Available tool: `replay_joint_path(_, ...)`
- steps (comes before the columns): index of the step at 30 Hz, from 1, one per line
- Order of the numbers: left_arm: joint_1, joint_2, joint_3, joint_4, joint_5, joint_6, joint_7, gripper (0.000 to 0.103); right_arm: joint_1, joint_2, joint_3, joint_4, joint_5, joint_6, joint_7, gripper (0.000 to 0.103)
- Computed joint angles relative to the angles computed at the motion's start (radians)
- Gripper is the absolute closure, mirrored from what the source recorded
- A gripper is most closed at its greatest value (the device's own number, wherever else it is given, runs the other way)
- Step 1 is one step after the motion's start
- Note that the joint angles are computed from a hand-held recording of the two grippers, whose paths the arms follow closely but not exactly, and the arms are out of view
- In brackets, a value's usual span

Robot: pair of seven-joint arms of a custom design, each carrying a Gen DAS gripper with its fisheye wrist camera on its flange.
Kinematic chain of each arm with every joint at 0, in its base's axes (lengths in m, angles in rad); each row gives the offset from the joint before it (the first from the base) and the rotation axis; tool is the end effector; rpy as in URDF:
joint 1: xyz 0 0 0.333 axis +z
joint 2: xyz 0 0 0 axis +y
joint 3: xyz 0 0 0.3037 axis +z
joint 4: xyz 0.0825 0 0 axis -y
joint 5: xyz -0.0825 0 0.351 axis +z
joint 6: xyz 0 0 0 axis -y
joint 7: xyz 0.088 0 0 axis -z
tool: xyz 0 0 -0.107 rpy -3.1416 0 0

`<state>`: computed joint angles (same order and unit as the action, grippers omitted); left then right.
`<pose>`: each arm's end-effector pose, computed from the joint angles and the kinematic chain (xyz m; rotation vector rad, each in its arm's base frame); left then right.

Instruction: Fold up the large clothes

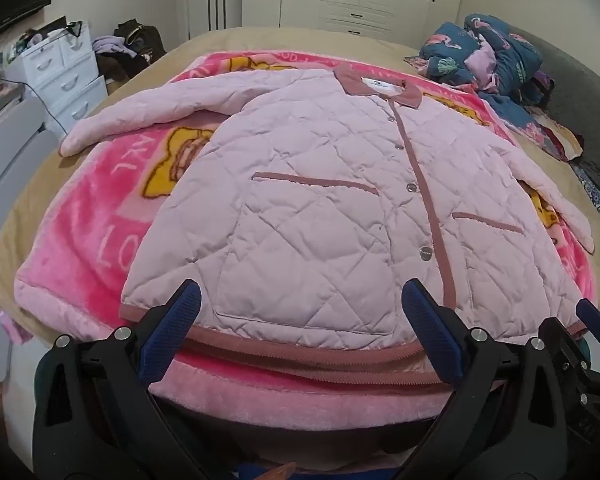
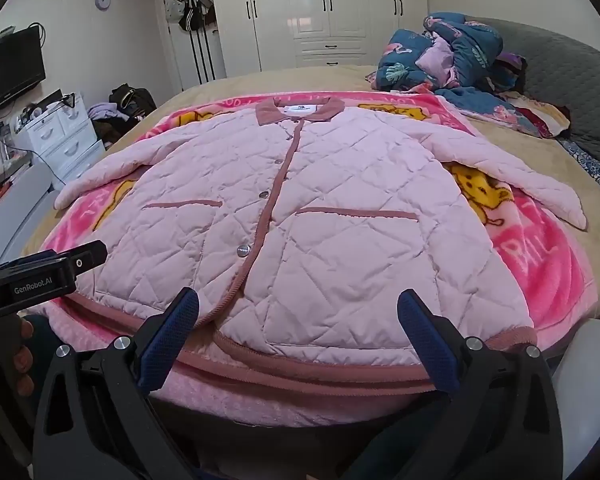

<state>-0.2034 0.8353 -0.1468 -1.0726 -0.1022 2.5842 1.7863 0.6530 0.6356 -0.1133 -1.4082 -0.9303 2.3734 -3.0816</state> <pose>0.7423 -0.2205 0.4124 -1.4719 2.2482 -0.8755 0.6096 0.3765 0.3759 -1.3018 2.1063 -0.8949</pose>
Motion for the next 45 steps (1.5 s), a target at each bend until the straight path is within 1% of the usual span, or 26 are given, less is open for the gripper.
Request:
replay_joint_path(10,-0.009,-0.002,0.008,-0.011,0.011,0.019,-0.007,0.009,-0.001,-0.003,0.000,-0.007,-0.002,0.002,0.005,0.004)
replay_joint_path(17,-0.008,-0.012,0.008,-0.022,0.016,0.019,-0.006,0.009,0.001,0.005,-0.001,0.005,0.001,-0.002,0.001,0.004)
replay_joint_path(25,-0.014,-0.013,0.011,-0.019,0.026,0.013,-0.006,0.009,-0.003,-0.015,-0.002,-0.027,-0.009,0.008,0.015,0.004)
replay_joint_path(45,-0.016,-0.018,0.008,-0.028,0.026,0.018,-0.003,0.009,-0.007,-0.019,0.002,-0.031,-0.011,0.005,0.014,0.004)
